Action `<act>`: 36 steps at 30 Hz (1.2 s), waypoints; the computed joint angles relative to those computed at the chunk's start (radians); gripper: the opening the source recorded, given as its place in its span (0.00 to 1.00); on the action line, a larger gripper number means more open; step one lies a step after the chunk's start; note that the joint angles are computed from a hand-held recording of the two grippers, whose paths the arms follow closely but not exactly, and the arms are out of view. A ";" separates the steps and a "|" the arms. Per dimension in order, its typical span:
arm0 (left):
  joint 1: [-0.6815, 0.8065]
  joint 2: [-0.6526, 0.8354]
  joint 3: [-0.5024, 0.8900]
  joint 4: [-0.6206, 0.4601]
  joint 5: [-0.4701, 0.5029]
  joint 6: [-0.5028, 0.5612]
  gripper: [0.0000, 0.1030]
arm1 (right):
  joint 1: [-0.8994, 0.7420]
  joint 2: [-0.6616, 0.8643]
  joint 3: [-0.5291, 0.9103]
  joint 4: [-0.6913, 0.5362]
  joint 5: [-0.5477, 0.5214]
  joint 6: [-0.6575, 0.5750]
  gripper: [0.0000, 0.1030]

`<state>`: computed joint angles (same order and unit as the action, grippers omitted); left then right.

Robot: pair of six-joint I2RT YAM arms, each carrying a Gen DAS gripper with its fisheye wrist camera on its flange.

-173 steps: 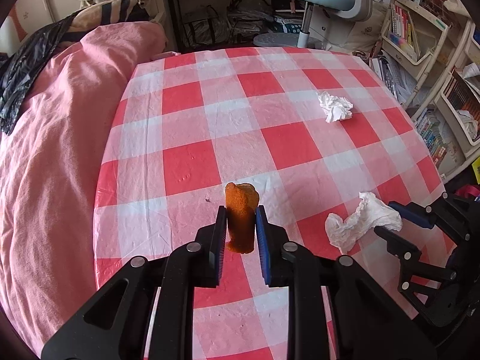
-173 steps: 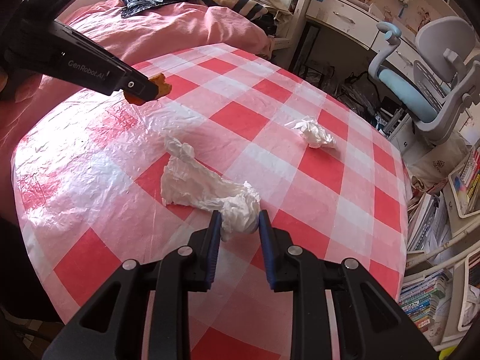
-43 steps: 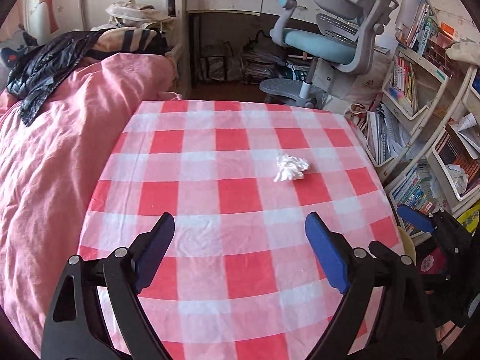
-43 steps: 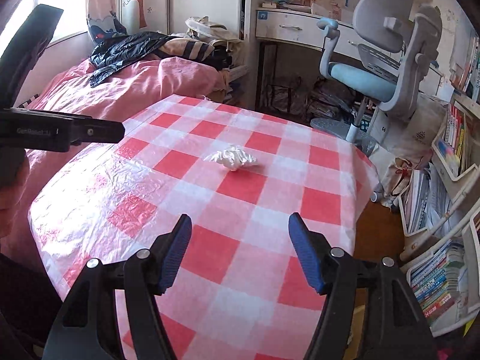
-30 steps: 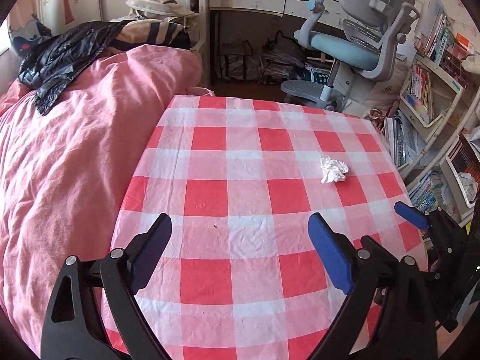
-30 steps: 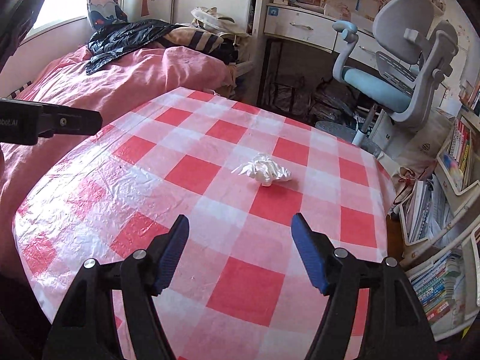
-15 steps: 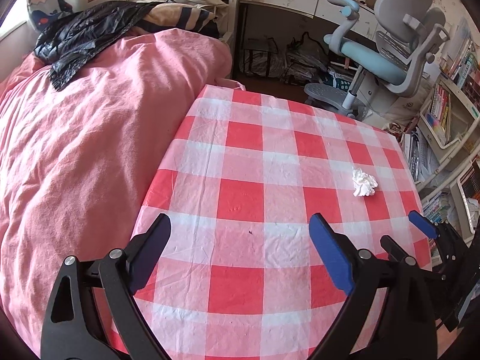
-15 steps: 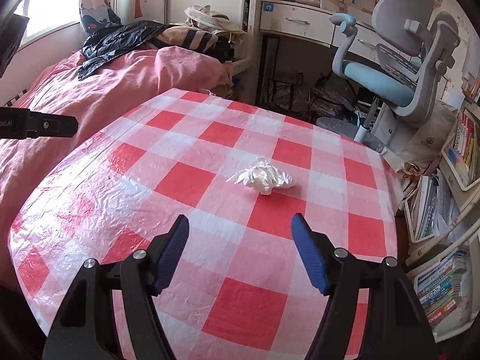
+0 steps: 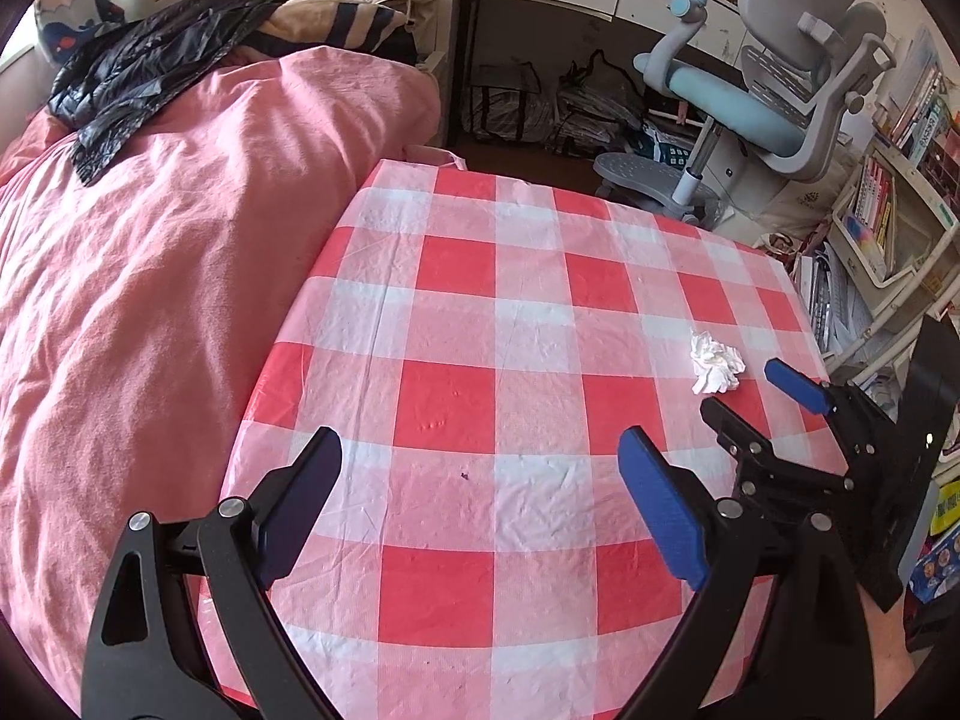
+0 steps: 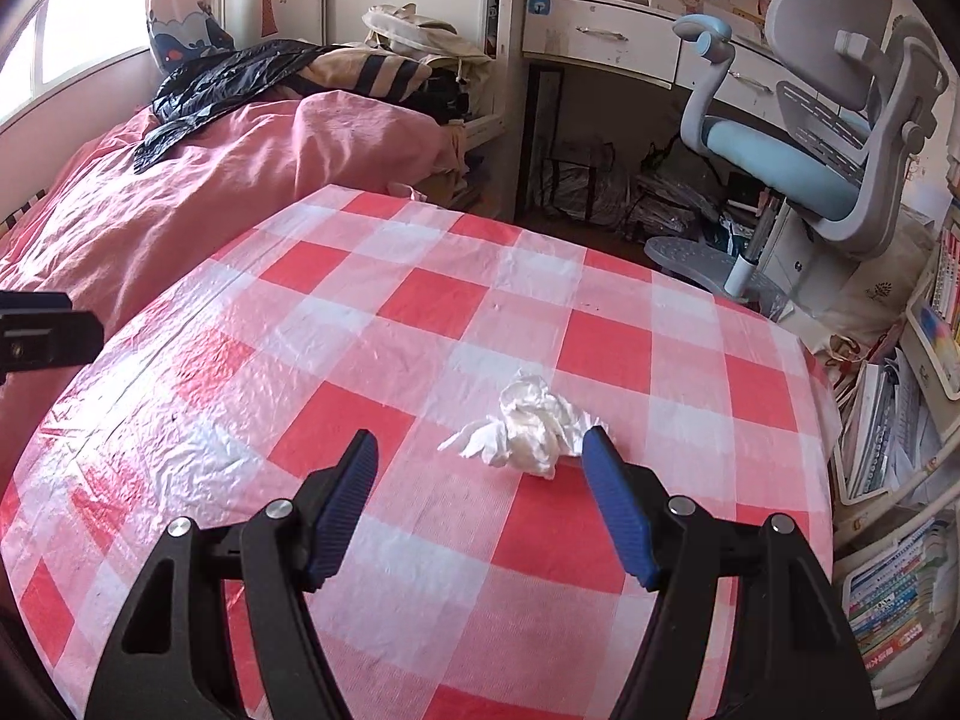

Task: Collect trash
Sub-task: 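Bring both grippers back over the table toward the last white tissue, then grasp the last crumpled white tissue with the right gripper and lift it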

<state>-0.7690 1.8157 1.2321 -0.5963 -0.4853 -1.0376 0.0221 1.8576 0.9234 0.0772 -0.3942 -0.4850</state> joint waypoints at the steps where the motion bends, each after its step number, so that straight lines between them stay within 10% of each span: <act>1: 0.002 0.010 0.011 -0.003 0.002 0.007 0.87 | 0.002 0.019 0.022 -0.005 0.005 0.009 0.66; 16: -0.008 0.094 0.131 -0.051 -0.010 0.053 0.87 | -0.004 0.172 0.218 -0.185 0.037 0.030 0.24; 36: -0.123 0.006 0.086 -0.092 -0.068 -0.055 0.87 | -0.028 -0.193 -0.151 -0.174 0.022 -0.114 0.22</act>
<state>-0.8922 1.8214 1.3180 -0.6884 -0.5537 -1.0930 -0.0056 1.6646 0.7722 -0.0972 -0.3727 -0.5986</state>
